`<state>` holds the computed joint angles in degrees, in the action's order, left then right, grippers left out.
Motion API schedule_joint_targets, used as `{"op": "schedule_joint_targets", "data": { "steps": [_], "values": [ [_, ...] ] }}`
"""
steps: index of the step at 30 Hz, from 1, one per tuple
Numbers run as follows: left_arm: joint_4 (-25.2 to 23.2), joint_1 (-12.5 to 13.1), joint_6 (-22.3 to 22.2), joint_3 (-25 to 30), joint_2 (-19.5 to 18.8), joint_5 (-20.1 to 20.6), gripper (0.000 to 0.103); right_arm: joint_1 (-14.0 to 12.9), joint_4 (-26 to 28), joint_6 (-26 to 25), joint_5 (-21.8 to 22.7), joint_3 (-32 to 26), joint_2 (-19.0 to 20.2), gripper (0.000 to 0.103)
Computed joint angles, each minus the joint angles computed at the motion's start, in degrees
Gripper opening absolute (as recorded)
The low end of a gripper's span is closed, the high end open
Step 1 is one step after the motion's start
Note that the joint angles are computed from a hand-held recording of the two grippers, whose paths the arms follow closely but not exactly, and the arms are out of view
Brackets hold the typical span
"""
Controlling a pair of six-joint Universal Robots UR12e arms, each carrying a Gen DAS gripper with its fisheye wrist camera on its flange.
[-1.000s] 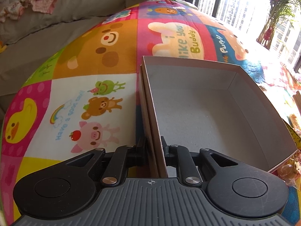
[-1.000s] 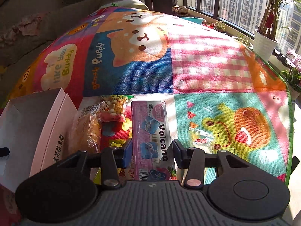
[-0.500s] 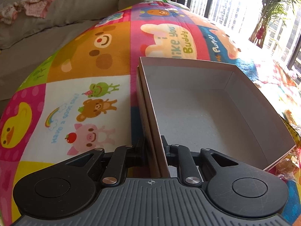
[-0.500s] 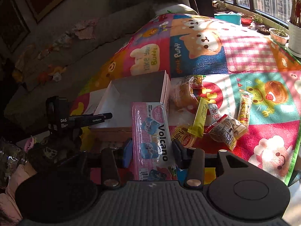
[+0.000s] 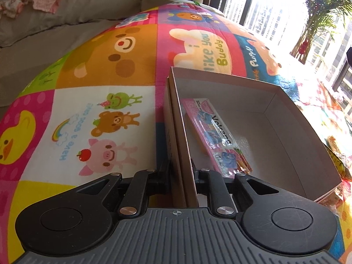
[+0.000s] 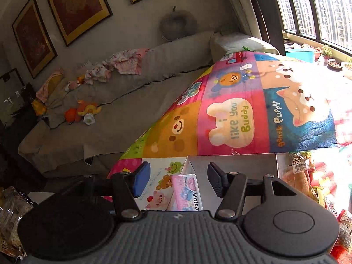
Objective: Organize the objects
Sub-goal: 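Drop the Volcano pack into the pink box with the right tool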
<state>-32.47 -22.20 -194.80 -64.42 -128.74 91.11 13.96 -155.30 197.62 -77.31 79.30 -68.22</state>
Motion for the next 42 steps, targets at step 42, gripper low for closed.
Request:
{"op": "schedule_joint_targets", "data": {
  "steps": [42],
  "values": [
    [1.5, -1.0, 0.2, -0.9, 0.0, 3.9, 0.015, 0.8, -21.6, -23.4, -51.2, 26.3, -8.8, 0.080]
  ]
}}
